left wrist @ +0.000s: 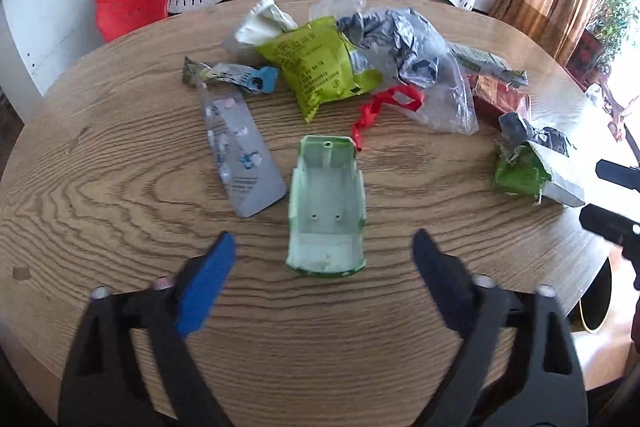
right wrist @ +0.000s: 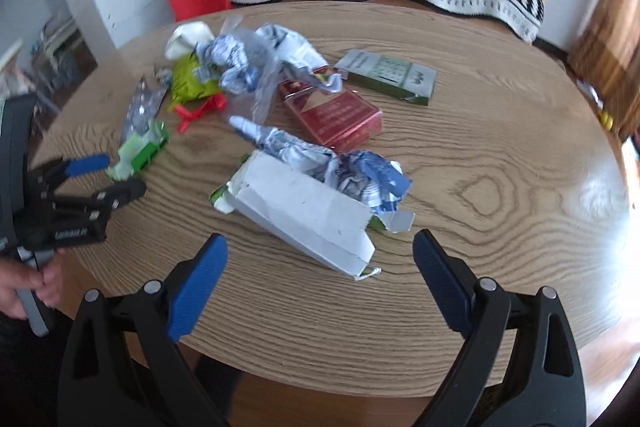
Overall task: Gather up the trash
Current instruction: 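Return to the table and grasp the green plastic tray with the left tool, then grasp the white box with the right tool while the left tool holds the green tray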
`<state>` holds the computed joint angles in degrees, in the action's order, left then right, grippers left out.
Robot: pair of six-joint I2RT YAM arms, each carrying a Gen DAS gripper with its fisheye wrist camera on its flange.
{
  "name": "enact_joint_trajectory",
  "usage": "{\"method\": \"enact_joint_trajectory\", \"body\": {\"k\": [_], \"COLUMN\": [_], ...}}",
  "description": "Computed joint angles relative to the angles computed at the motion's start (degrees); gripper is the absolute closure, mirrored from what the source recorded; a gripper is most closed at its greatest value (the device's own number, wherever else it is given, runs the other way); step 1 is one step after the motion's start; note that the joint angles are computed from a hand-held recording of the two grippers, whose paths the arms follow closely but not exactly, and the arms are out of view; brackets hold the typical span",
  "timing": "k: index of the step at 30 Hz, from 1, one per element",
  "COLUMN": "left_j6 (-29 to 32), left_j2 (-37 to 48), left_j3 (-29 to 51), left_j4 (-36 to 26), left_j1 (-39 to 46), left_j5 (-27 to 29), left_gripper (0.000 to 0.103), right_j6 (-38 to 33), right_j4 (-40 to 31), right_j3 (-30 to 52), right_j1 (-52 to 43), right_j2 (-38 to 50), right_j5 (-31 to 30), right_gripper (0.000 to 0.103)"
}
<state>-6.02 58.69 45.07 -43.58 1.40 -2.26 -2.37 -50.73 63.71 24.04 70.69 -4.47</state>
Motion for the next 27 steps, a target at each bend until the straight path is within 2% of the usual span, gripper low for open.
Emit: {"method": "enact_joint_trajectory", "body": {"k": [2, 3, 7, 10, 13, 14, 15, 16, 17, 18, 20, 27], "left_j6": [-0.93, -1.34, -3.16, -5.42, -7.35, -8.24, -9.10, -9.52, -10.26, -11.21, -11.83, -15.73], "left_j2": [0.67, 0.60, -1.88, -2.96, -2.37, -2.21, -2.10, -1.99, -1.72, -1.55, -1.58, 1.25], "left_j3": [0.13, 0.20, 0.96, 2.94, 5.13, 5.83, 6.47, 6.92, 7.62, 8.36, 8.91, 11.65], "left_j4": [0.02, -0.34, -3.28, -4.96, -5.41, -5.57, -5.71, -5.77, -5.83, -5.88, -5.65, -4.52], "left_j1": [-0.70, -1.22, -3.23, -5.72, -7.28, -8.13, -9.13, -9.79, -10.79, -12.06, -12.99, -18.18], "left_j5": [-0.98, -1.96, -2.57, -3.55, -3.30, -3.44, -3.70, -3.79, -4.05, -4.53, -4.73, -6.10], "left_gripper": [0.065, 0.070, 0.071, 0.071, 0.071, 0.071, 0.071, 0.071, 0.071, 0.071, 0.071, 0.071], "right_j6": [-0.80, -1.26, -2.46, -3.52, -5.06, -5.53, -6.15, -6.78, -7.12, -7.10, -5.44, -0.47], "right_j4": [0.54, 1.04, 2.10, 2.96, 4.85, 5.51, 6.63, 7.16, 7.52, 7.66, 6.31, -2.15], "right_j3": [-0.56, -0.99, -1.17, -1.50, -2.60, -3.11, -3.89, -4.06, -4.03, -3.84, -1.58, 6.83], "right_j1": [1.14, 1.68, 3.75, 6.13, 9.49, 10.51, 11.54, 11.67, 11.28, 10.62, 6.50, -17.75], "right_j2": [-0.41, -0.66, 0.12, 0.74, 1.56, 1.77, 1.73, 1.49, 0.78, -0.03, -2.26, -2.17], "right_j5": [1.55, 2.61, 5.72, 8.27, 13.74, 15.68, 18.64, 19.61, 19.18, 18.27, 11.85, -21.96], "right_gripper": [0.013, 0.013, 0.017, 0.025, 0.031, 0.037, 0.049, 0.053, 0.067, 0.074, 0.080, 0.081]}}
